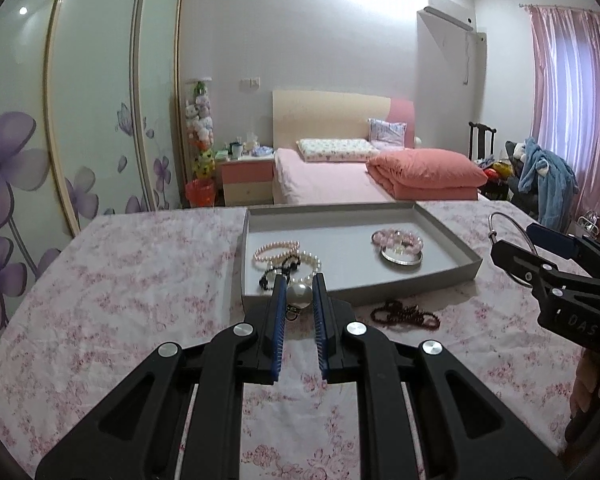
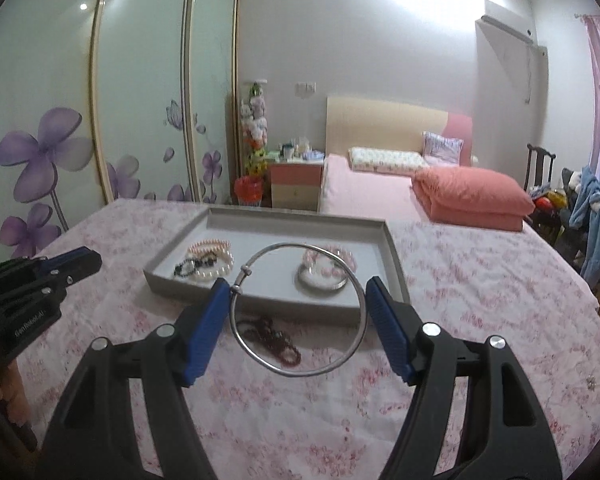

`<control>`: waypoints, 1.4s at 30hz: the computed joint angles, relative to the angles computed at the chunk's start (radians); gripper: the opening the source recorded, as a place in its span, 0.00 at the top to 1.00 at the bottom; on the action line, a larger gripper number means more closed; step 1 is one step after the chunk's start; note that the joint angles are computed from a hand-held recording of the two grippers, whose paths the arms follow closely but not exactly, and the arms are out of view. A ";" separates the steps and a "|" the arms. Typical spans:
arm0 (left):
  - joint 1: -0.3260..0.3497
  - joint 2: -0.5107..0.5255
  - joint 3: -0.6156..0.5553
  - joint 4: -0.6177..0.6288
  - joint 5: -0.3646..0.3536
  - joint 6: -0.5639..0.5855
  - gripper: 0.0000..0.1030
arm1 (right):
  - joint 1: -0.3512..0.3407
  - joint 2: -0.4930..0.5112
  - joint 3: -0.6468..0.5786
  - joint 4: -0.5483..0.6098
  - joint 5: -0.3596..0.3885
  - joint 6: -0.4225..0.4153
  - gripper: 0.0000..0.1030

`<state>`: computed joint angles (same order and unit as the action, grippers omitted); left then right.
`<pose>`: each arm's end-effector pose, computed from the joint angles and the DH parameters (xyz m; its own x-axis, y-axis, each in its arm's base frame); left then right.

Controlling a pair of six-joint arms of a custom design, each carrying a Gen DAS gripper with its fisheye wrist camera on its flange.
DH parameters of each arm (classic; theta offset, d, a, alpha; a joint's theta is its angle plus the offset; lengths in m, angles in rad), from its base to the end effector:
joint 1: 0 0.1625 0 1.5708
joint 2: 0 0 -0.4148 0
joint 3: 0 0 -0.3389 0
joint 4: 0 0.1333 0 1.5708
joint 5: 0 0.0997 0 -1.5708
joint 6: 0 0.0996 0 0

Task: Organize jewelry
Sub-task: 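Lift and carry the bangle and pearl over the tray with both tools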

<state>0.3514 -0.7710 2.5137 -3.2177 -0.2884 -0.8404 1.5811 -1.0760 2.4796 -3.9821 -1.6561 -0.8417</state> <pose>-0.2368 -0.3305 0.0799 -0.7041 -0.0560 -0.7079 0.6147 0.4510 -0.6471 0.1288 -0.3892 0.2247 -0.6601 -0.3569 0.6609 -0.7472 0.4017 -0.5294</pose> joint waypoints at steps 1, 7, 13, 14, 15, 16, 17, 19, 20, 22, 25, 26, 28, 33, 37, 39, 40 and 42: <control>-0.004 0.007 0.000 -0.018 0.010 0.011 0.86 | 0.002 0.002 0.002 -0.017 0.010 -0.002 0.34; -0.014 0.054 -0.013 -0.157 0.057 0.116 0.86 | 0.013 0.029 0.013 -0.137 0.059 -0.011 0.34; -0.010 0.115 -0.044 -0.330 0.089 0.264 0.86 | 0.019 0.058 -0.001 -0.242 0.102 0.001 0.34; -0.008 0.125 -0.053 -0.366 0.092 0.297 0.86 | 0.021 0.062 -0.004 -0.252 0.104 0.006 0.34; -0.006 0.132 -0.060 -0.392 0.095 0.322 0.86 | 0.020 0.068 -0.009 -0.271 0.111 0.014 0.34; -0.003 0.145 -0.072 -0.439 0.098 0.366 0.86 | 0.020 0.072 -0.010 -0.284 0.112 0.019 0.34; 0.001 0.157 -0.086 -0.490 0.099 0.419 0.86 | 0.019 0.076 -0.016 -0.298 0.114 0.027 0.34; 0.006 0.174 -0.108 -0.563 0.102 0.499 0.86 | 0.018 0.078 -0.026 -0.305 0.118 0.039 0.34; 0.010 0.188 -0.130 -0.623 0.102 0.565 0.86 | 0.018 0.080 -0.032 -0.310 0.119 0.047 0.34; 0.016 0.208 -0.163 -0.706 0.100 0.667 0.86 | 0.017 0.083 -0.041 -0.315 0.122 0.057 0.34; 0.026 0.231 -0.217 -0.819 0.094 0.814 0.86 | 0.017 0.088 -0.059 -0.316 0.127 0.064 0.34; 0.030 0.234 -0.233 -0.840 0.090 0.848 0.86 | 0.018 0.089 -0.066 -0.315 0.129 0.064 0.34; 0.040 0.238 -0.255 -0.868 0.081 0.891 0.86 | 0.017 0.093 -0.073 -0.316 0.134 0.067 0.34; 0.067 0.248 -0.291 -0.893 0.062 0.938 0.86 | 0.018 0.099 -0.089 -0.306 0.132 0.070 0.34; 0.089 0.251 -0.309 -0.889 0.047 0.949 0.86 | 0.022 0.101 -0.117 -0.273 0.123 0.071 0.34; 0.103 0.252 -0.314 -0.888 0.036 0.953 0.86 | 0.024 0.108 -0.131 -0.262 0.118 0.072 0.34; 0.109 0.253 -0.319 -0.886 0.031 0.956 0.86 | 0.025 0.111 -0.138 -0.258 0.117 0.071 0.34; 0.122 0.254 -0.327 -0.875 0.018 0.952 0.86 | 0.025 0.120 -0.156 -0.244 0.113 0.068 0.34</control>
<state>0.4734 -0.5175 2.1862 -4.0926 -0.2701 0.1112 1.6065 -0.9563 2.3235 -4.2264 -1.5426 -0.7732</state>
